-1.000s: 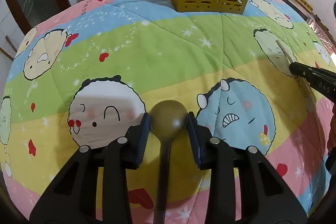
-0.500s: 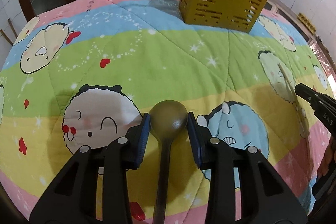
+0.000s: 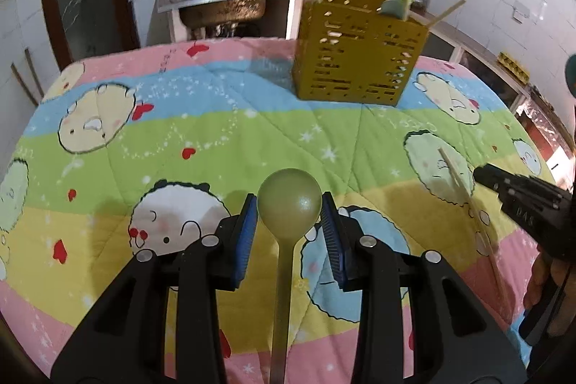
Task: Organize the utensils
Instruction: 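Lift the brown spoon with the left tool while the right tool lifts the chopstick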
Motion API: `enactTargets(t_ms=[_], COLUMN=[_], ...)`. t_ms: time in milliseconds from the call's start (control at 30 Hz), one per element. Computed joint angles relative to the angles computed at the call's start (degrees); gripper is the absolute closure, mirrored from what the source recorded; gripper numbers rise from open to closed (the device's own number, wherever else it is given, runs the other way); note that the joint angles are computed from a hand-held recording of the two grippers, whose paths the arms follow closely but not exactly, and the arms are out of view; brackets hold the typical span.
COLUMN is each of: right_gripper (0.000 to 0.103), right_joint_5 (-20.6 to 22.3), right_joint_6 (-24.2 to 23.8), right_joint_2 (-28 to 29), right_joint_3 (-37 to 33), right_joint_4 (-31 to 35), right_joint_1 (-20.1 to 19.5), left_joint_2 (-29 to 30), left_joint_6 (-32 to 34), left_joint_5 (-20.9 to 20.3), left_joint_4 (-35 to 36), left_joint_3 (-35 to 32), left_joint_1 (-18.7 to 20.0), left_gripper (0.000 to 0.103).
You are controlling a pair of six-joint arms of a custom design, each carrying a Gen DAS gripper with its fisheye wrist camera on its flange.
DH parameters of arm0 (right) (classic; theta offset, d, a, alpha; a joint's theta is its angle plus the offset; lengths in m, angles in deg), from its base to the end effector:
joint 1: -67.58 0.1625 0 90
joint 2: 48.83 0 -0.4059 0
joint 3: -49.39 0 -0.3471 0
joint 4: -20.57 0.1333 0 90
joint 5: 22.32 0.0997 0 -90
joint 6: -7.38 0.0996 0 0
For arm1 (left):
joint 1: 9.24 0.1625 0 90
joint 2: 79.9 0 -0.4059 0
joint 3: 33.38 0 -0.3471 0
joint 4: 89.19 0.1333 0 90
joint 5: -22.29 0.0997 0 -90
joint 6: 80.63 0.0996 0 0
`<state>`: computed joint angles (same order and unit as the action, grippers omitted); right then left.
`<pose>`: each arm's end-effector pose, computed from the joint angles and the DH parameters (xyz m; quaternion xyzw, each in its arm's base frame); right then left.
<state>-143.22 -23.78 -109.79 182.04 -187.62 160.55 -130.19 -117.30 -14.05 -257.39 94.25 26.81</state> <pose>0.1047 -0.4319 0.2013 0.1594 -0.8775 0.3094 0.3301 -0.2268 -0.4292 0.0786 0.1307 0.8827 -0.3256 0.3126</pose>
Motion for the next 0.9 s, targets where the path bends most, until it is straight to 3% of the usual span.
enactTargets(t_ms=[33,167,333,400,500,667,900], right_gripper=[0.053,0.058,0.084,0.086,0.086,0.086,0.087], right_joint_5=[0.02,-0.46,-2.76,-2.92,-3.07,-4.39,-5.63], right_joint_6=[-0.14,0.04,1.21,1.93,2.10,3.78,5.02], right_joint_2=[0.35,1.57,3.46,3.78,4.16,4.03,4.06], right_joint_3=[0.12,-0.51,-2.84,-3.38,-3.73,-5.03,-5.95], right_joint_4=[-0.76,-0.61,2.93,3.74,3.97,6.94,9.09], right_joint_1=[-0.13,-0.79,-0.99,-1.26,-1.42,-0.84,-0.47], left_joint_2=[0.03,0.79,1.83,1.77,1.97,2.17,3.20], left_joint_6=[-0.80,-1.77,-2.01,-2.50,-1.78,-0.85,1.54], left_joint_5=[-0.26,-2.42,-3.60,-4.83,-4.70,-5.83,-6.08], left_joint_4=[0.45,1.14,3.23,4.83,4.74,8.09,12.89], left_joint_3=[-0.06,-1.46,-2.98,-3.59,-3.64,-6.14,-9.79], left_joint_1=[0.42,3.05,5.18,6.23,6.44,7.20,8.19], left_gripper=[0.068,0.068,0.068,0.068,0.066,0.053,0.055])
